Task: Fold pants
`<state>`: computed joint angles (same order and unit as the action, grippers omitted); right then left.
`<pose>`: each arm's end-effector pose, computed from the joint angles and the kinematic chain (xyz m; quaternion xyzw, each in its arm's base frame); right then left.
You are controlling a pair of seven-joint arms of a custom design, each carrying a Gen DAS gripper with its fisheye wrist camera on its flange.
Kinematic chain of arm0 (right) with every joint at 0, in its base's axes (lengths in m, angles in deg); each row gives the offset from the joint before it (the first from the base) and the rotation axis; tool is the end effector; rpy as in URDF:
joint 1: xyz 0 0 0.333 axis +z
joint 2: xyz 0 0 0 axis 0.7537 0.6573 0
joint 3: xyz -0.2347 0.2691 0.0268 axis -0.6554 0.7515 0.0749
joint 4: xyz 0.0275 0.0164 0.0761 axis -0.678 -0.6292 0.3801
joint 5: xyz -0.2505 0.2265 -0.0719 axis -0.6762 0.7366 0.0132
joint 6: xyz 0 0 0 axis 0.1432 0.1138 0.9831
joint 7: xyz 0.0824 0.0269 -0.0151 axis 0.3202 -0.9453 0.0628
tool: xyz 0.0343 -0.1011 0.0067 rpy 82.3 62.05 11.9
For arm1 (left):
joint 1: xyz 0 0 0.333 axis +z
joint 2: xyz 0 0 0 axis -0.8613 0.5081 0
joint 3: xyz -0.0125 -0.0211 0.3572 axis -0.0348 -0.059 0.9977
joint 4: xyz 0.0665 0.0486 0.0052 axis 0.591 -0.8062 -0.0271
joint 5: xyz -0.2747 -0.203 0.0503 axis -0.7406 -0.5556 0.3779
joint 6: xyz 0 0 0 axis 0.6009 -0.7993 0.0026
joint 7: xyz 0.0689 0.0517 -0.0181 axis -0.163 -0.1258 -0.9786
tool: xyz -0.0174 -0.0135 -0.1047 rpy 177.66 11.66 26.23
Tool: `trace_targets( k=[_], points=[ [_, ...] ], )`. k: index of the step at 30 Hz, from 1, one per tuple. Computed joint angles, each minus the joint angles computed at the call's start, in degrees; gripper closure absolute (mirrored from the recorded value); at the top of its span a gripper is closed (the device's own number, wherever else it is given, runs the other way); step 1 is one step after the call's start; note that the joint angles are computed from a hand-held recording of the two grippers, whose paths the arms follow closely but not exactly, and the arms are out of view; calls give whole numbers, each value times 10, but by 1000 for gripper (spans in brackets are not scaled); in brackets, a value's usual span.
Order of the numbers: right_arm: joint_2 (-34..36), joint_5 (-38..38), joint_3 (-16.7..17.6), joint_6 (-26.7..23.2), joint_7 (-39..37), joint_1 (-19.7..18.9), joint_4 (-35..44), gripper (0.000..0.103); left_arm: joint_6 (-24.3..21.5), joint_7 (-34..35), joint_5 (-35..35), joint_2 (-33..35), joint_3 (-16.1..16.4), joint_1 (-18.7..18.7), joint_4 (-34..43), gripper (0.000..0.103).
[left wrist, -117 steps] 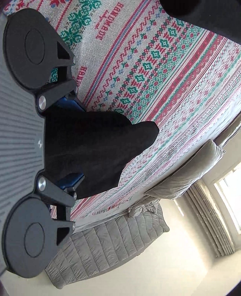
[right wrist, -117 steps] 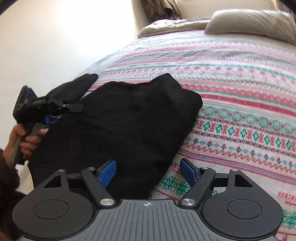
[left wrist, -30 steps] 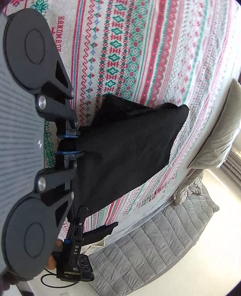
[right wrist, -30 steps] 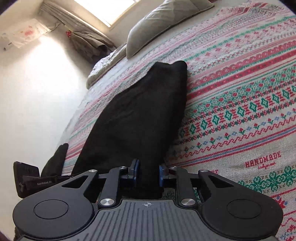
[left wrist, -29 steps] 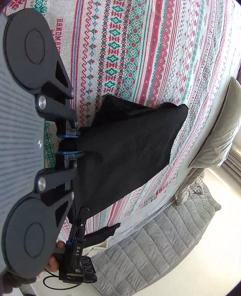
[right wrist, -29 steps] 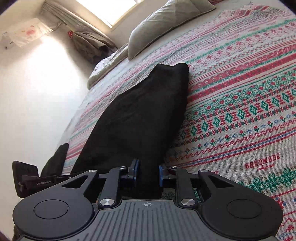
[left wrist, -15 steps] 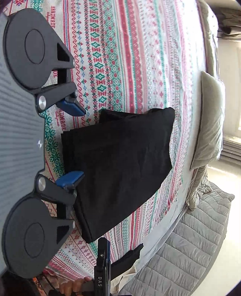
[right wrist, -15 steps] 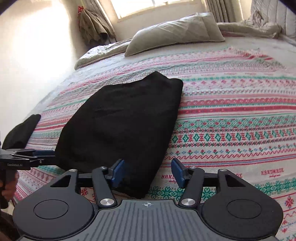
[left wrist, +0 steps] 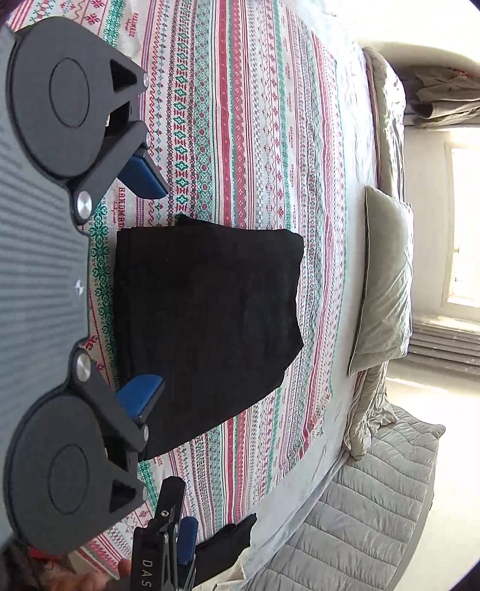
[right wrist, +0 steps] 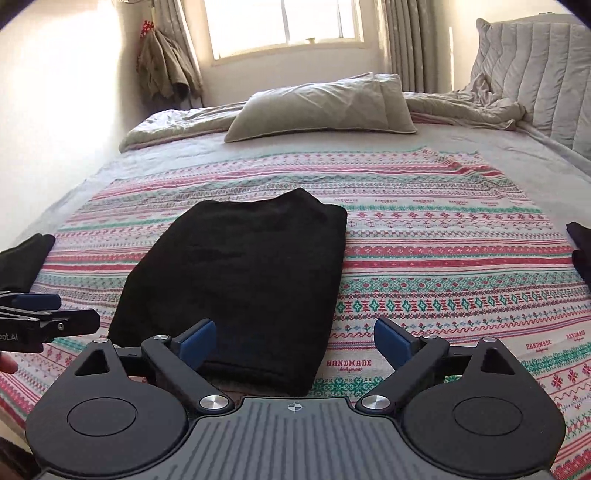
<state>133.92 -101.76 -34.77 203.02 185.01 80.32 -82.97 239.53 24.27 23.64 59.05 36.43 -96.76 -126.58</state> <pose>0.6942 0.3407 0.3716 -0.6773 0.5857 -0.2470 0.3704 0.6911 -0.4251 0.3703 -0.6475 0.6412 -0.3303 0.2459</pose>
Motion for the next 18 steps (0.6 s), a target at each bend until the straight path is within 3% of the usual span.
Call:
trace_targets(
  k=[3, 6, 12, 18],
  points=[
    [1, -6, -61, 4, 40, 48, -16, 5, -65, -34, 10, 18, 22, -22, 35, 0],
    [3, -16, -96, 0, 67, 77, -27, 4, -120, -60, 32, 35, 23, -31, 66, 0],
    [24, -48, -125, -30, 112, 99, -5, 3, -182, -99, 74, 53, 7, -30, 99, 0],
    [35, -88, -111, -59, 138, 90, 20, 3, -218, -103, 89, 76, -21, -16, 144, 0]
  ],
)
